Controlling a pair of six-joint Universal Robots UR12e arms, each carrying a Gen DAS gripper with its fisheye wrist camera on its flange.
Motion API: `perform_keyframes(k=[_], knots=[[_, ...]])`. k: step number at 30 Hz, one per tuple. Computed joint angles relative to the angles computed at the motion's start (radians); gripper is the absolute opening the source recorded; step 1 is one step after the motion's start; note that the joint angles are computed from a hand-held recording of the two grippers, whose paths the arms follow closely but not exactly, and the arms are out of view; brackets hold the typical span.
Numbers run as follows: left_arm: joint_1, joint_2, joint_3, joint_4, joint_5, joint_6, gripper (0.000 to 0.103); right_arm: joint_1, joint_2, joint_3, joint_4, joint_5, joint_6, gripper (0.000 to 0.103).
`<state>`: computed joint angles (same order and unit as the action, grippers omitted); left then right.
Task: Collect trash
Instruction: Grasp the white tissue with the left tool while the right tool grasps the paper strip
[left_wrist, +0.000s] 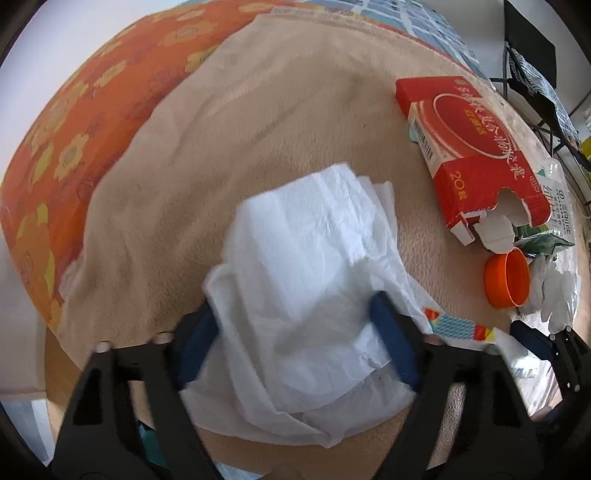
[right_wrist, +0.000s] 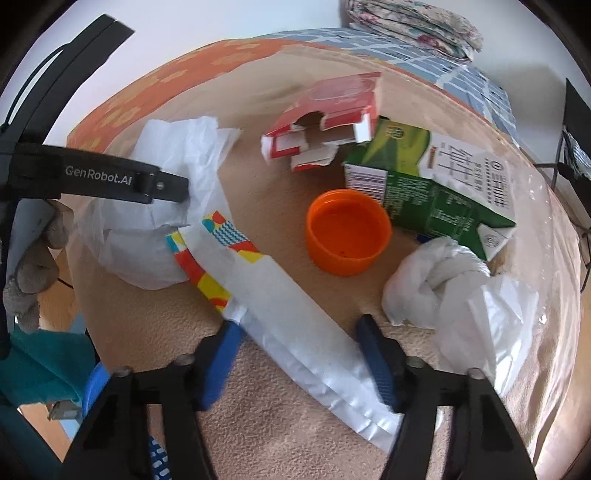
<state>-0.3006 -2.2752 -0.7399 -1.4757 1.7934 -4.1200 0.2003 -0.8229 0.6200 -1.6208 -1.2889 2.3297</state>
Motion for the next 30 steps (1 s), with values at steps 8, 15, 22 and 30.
perform_keyframes(k=[8,15,22,30], knots=[[0.023,0.07,-0.111,0.115,-0.049,-0.05,0.025,-0.016,0.036,-0.097,0.12,0.085,0.056,0.044],[0.027,0.133,-0.213,0.237,-0.037,-0.055,0.013,-0.033,0.032,-0.11,0.163,0.151,0.09,0.03],[0.031,0.17,-0.282,0.331,-0.079,-0.011,0.023,-0.047,0.015,-0.093,0.168,0.186,0.095,0.027],[0.021,0.122,-0.216,0.212,-0.123,-0.025,0.09,-0.06,-0.01,-0.065,0.166,0.207,0.105,0.027]])
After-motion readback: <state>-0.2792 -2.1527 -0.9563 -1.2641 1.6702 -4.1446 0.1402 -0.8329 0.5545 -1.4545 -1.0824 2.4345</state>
